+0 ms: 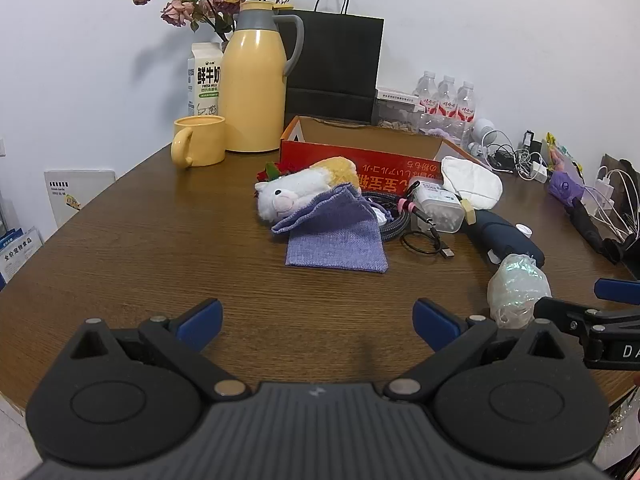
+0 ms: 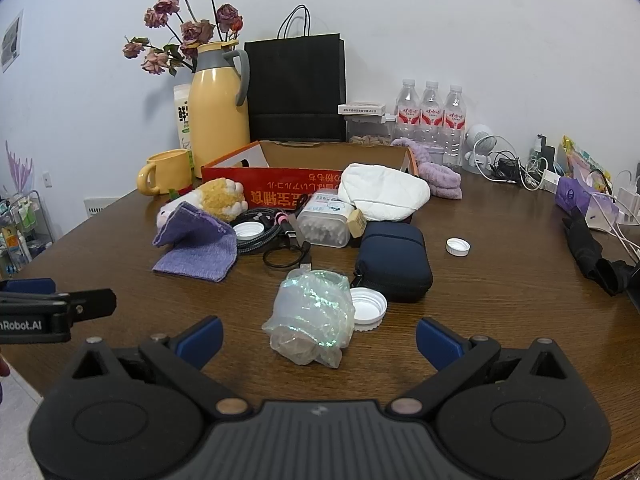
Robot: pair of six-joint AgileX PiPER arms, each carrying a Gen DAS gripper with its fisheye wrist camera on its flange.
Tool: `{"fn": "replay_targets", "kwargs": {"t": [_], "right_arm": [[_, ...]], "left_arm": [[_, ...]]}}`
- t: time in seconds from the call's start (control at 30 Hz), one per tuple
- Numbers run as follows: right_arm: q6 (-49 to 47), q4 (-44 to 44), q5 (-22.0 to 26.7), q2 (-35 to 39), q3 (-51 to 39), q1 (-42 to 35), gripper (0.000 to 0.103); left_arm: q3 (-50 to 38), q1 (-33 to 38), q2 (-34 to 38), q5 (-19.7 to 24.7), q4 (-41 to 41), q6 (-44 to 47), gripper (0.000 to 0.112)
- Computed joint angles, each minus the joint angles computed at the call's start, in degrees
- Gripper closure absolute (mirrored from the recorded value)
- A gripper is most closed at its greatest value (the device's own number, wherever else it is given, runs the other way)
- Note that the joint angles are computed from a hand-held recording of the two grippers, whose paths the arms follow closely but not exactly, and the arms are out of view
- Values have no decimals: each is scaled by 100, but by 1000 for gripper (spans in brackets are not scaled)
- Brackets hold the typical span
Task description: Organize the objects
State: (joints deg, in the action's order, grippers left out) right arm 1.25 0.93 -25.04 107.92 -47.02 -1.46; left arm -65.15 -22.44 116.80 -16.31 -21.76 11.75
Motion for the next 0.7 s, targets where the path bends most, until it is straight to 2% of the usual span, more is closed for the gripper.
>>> {"fn": "replay_targets", "kwargs": {"t": [0.33,0.4,0.7], "right_arm": [[-8,6,93,-50,-39,-3,0],[-4,5,-63,43,24,3,0],[-23,23,-61,68,8,7,0]], "left_arm": [[-3,13,-2,18,140,-109,9],[-1,15,-3,18,159,-132,9],[31,7,19,-46,189,-157,9]]}}
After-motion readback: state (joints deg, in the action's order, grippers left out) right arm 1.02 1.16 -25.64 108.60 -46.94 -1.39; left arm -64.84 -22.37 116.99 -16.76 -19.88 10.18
